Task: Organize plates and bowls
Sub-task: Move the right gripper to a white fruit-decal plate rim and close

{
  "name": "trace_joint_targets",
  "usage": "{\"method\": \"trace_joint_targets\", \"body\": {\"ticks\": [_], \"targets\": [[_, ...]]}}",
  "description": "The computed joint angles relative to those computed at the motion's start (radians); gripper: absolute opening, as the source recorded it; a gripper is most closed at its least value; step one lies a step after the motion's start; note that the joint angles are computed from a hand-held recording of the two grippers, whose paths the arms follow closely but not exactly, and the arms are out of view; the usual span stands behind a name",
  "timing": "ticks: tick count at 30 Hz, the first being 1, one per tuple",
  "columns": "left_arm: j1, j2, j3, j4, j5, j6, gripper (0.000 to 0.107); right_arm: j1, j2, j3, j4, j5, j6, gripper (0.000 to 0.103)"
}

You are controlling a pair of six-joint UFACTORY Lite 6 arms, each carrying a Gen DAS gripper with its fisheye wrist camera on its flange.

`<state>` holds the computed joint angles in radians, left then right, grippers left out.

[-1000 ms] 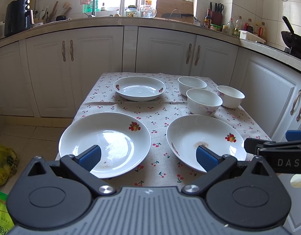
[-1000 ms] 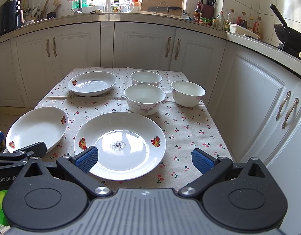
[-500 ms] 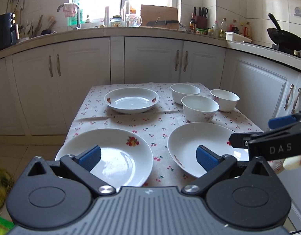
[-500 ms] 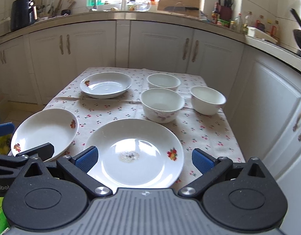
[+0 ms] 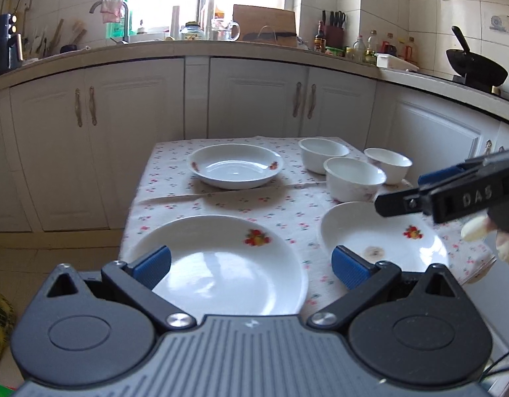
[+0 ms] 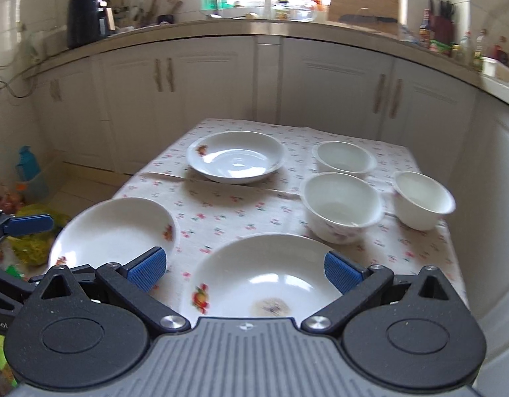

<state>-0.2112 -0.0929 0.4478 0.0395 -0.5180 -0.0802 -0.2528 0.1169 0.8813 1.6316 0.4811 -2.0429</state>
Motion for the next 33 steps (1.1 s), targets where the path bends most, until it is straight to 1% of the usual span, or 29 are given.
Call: {"method": "trace_joint_targets", "body": {"ticks": [3,7,9,12,14,15,17,19,21,25,29,33], "targets": [[0.102,-0.012,-0.031,0.198,-0.012,-0.105,0.102,0.033,0.055,0.054,-0.046,0.015,0.052,0.103],[0.231,-0.015,-0.060,0.421,-0.043,-0.209,0.102,0.095,0.124,0.124,-0.100,-0.001,0.121,0.103],[0.306,-0.011,-0.073,0.563,-0.080,-0.291,0.102,0.130,0.152,0.153,-0.122,-0.018,0.141,0.103],[0.367,0.006,-0.079,0.626,-0.088,-0.287,0.102,0.172,0.190,0.197,-0.178,-0.020,0.197,0.103],[0.421,0.049,-0.059,0.756,-0.108,-0.349,0.102,0.196,0.214,0.223,-0.200,-0.020,0.222,0.103],[0.436,0.069,-0.052,0.785,-0.115,-0.362,0.102,0.207,0.224,0.234,-0.217,-0.020,0.240,0.103],[0.456,0.111,-0.039,0.815,-0.126,-0.353,0.102,0.227,0.249,0.258,-0.239,-0.020,0.266,0.103],[0.454,0.149,-0.023,0.805,-0.123,-0.309,0.102,0.246,0.276,0.283,-0.270,-0.019,0.301,0.103],[0.455,0.185,-0.015,0.790,-0.140,-0.248,0.102,0.262,0.300,0.305,-0.293,-0.020,0.324,0.103],[0.456,0.256,0.017,0.790,-0.179,-0.182,0.102,0.304,0.352,0.351,-0.348,-0.053,0.363,0.103],[0.460,0.332,0.088,0.850,-0.169,-0.213,0.102,0.332,0.408,0.415,-0.427,-0.060,0.440,0.103],[0.466,0.373,0.132,0.908,-0.175,-0.248,0.102,0.342,0.473,0.496,-0.500,-0.033,0.515,0.103]]}}
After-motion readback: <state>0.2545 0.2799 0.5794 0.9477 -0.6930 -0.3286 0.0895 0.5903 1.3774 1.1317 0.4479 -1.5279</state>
